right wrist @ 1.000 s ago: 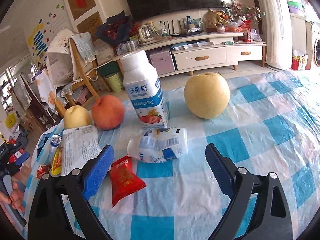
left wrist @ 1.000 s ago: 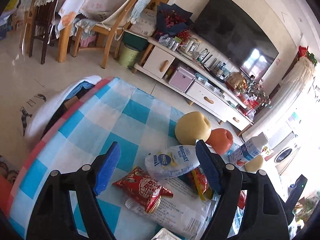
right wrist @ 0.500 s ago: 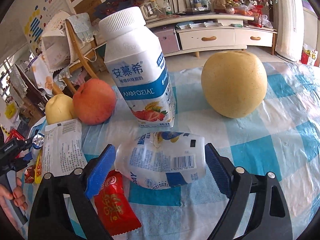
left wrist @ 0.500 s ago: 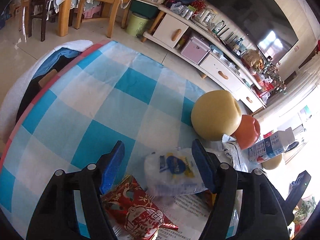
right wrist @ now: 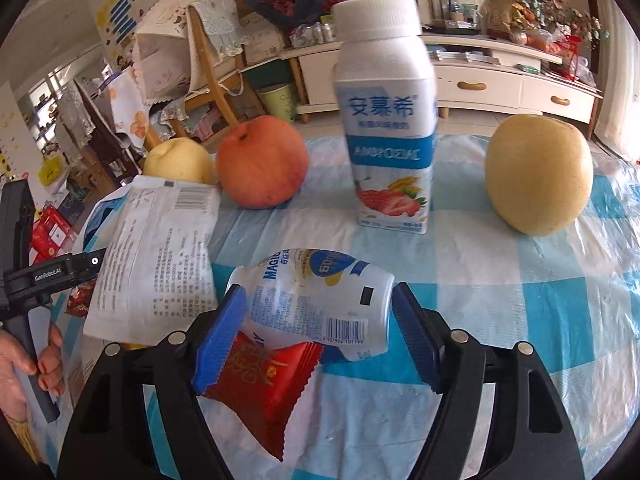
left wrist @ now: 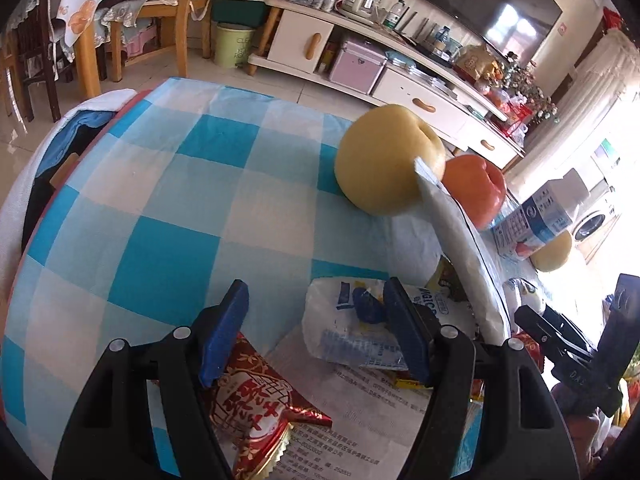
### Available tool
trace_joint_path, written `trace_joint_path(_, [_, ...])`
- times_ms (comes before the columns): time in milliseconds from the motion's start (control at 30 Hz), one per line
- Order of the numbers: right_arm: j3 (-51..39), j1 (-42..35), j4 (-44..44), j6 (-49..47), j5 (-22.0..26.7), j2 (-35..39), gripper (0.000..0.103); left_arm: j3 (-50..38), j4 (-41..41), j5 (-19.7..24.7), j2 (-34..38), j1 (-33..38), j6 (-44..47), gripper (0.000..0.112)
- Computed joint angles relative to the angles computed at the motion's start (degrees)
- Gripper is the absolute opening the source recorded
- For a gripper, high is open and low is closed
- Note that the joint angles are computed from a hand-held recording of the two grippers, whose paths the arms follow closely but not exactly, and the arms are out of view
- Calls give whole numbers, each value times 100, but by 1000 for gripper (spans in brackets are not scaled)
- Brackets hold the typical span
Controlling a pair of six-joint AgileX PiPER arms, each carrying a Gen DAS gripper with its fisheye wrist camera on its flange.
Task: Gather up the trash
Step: 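Reach the right gripper toward the red candy wrapper and white packet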
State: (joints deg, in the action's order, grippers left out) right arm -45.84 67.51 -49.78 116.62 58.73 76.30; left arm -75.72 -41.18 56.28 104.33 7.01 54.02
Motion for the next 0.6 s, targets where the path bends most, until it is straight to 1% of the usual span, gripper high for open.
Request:
trace_joint_path(100, [-43,119,34,-7,-113,50,70,263,-65,187,-195,81,320,70])
trace_joint_path(167, [-25,195,56,12,-258,28,65,459,-105,281,-338,145,488,70])
trace_joint_path(300, [-240,469,238,-134,-28,192,64,874,-200,510,-635,316,846,70])
trace_joint_path(433, [-386,711,333,-195,1,322,64,1321,-204,760,-968,476,1236,70])
trace_joint_path(600, [-551,1108,405,38,127,478,62,1785,-97,1064,-1389,686,1590,71])
